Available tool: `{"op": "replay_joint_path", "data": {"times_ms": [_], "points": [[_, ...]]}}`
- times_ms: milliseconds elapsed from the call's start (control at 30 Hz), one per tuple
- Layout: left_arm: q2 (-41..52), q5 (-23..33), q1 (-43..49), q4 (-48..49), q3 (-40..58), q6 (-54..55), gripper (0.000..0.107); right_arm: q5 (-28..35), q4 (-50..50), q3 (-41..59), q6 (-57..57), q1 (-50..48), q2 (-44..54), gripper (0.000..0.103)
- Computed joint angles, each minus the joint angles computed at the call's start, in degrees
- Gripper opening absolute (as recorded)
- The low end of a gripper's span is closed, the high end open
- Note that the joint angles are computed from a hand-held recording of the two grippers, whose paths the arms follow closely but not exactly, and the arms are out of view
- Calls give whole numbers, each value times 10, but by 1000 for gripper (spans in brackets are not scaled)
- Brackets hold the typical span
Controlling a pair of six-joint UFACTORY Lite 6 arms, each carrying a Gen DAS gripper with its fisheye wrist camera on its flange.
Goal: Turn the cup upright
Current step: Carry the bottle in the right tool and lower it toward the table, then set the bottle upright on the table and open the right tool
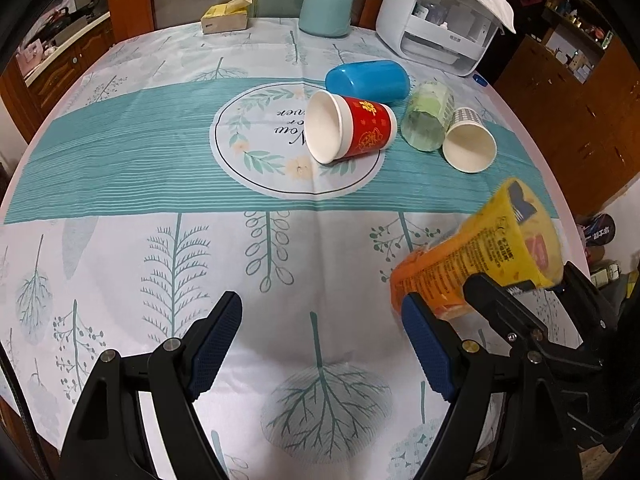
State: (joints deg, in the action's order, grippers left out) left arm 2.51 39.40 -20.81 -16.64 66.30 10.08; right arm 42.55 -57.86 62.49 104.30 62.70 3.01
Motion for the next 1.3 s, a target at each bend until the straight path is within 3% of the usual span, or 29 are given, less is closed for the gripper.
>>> {"op": "replay_joint_path", "data": {"times_ms": [767, 933, 1300], "points": [[-160, 17, -63, 66, -119, -92, 81, 95, 49, -31, 102, 121, -74, 69], [-211, 15, -100, 102, -147, -149, 81, 132, 60, -30, 135, 156, -82, 78], [-276, 24, -161, 209, -171, -280, 88, 230, 92, 6, 163, 209, -78, 82]]}}
